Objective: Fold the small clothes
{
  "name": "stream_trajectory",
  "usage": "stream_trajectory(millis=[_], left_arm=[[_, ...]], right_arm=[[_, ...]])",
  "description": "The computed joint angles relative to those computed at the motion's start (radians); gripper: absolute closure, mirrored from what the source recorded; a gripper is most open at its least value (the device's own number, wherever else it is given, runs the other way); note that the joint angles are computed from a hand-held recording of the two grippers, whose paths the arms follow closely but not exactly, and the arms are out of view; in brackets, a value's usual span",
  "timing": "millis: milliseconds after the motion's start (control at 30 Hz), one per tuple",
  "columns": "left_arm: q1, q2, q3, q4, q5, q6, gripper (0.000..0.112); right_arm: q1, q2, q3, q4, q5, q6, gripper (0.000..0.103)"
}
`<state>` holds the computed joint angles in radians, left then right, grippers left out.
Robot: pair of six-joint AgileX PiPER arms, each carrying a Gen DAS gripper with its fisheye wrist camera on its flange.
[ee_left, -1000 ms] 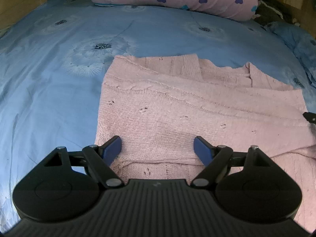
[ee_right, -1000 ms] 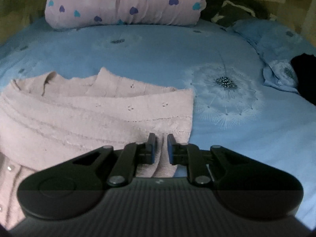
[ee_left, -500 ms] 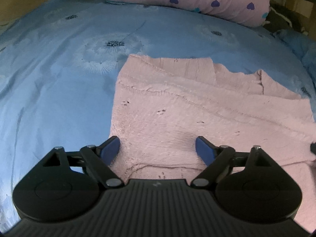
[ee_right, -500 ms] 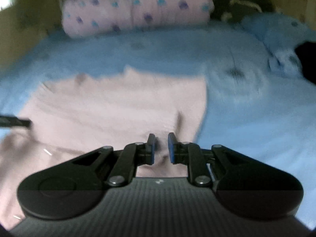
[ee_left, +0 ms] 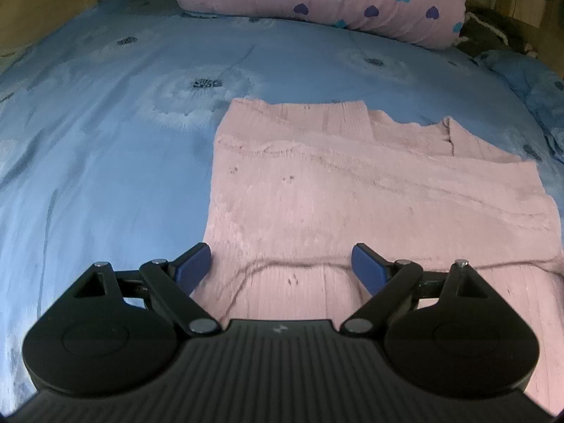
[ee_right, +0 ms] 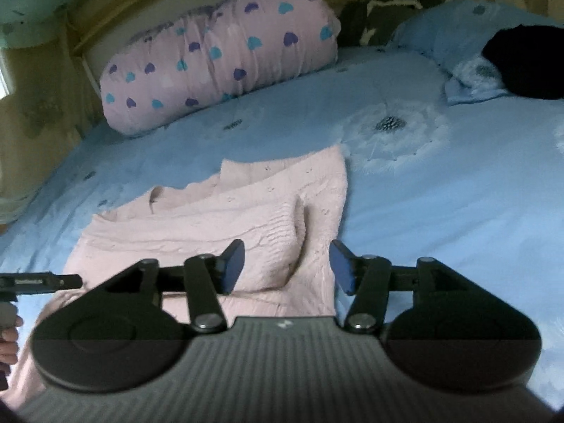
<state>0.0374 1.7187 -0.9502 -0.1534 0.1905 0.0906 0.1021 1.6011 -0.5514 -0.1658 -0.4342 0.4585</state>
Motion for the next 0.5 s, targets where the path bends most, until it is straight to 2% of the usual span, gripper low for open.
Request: stream_trajectory(millis=[67,133,233,300,433,500], left_arm=[[0.010,-0.031,0.033,-0.040,-0.004,0.028,0.022],[0.016,-0.068,0.072,-0.016,-0.014,-0.015,0.022],[0.038,-0.143,0.150,-0.107,-0.015,0.052,0.022],[0.046,-0.193,0.200,-0.117,-0.011,0.062,0.022],[0.037,-0.297,0.281,0.094,0.018,-0.122,0.022],[0.037,-0.361,0.319,0.137,0.041,-0.148,0.022]], right_arm=[[0.005,-0.037,0.033,0.002,0.007,0.003,0.047],[0.020,-0.077,0.070,0.014,0.018,0.001,0.047],[0.036,-0.143,0.114,0.016,0.053,0.012,0.047],[0.042,-0.189,0.153,0.017,0.050,0.022,0.047],[0.041,-0.264,0.207,-0.028,0.074,0.079,0.044],[0.035,-0.298,0.235,-0.060,0.083,0.107,0.044]])
